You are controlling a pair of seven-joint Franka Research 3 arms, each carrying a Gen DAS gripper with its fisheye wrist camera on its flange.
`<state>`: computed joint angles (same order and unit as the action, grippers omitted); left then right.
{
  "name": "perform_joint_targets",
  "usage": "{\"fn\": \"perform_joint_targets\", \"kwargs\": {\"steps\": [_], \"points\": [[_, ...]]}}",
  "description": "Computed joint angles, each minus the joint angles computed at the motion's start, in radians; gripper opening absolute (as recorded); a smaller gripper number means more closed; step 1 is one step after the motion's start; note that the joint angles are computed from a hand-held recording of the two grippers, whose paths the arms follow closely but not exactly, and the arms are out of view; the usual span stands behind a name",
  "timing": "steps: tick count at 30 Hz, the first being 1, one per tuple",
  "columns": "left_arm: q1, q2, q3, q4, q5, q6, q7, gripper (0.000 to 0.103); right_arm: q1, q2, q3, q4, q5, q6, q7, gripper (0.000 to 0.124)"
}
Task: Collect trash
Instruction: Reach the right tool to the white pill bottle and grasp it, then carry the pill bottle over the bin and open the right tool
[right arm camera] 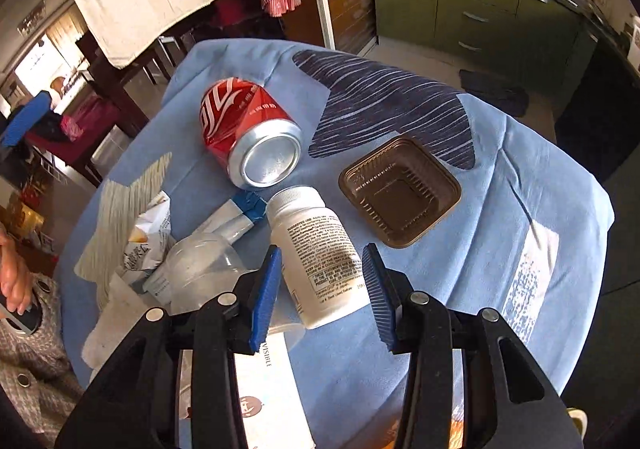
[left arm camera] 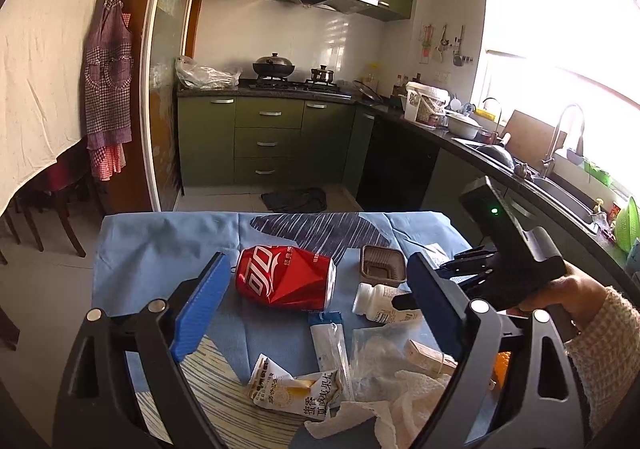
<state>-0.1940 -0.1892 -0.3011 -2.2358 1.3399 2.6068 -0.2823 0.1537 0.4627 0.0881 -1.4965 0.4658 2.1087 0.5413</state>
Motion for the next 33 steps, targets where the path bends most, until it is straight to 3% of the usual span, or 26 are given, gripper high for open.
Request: {"fn": "perform_joint_targets", "kwargs": {"steps": [8,16,21,26,29,33], "points": [[0.003,0.003,0.003,-0.004,0.007,0.017,-0.014,0.086,0.030,0.019,-0.003,0.007,-0.059,-0.004,0.023,0.050],[-0.003,0.020,0.006,0.005,-0.002,0.023,0.003,0.086,0.004,-0.008,0.008,-0.052,0.022,0.054,0.030,0.049],[-0.005,0.032,0.013,0.009,-0.018,0.043,0.026,0.086,-0.059,-0.087,0.009,-0.128,0.150,0.074,-0.005,0.049],[-0.008,0.042,0.015,0.015,-0.033,0.053,0.052,0.086,-0.145,-0.199,-0.047,-0.240,0.289,0.101,-0.014,0.049],[-0.009,0.044,0.015,0.015,-0.037,0.058,0.054,0.088,-0.181,-0.246,-0.104,-0.302,0.296,0.190,0.044,0.049],[-0.010,0.052,0.016,0.021,-0.040,0.067,0.062,0.088,-0.223,-0.217,-0.177,-0.326,0.188,0.330,0.219,0.049]]}}
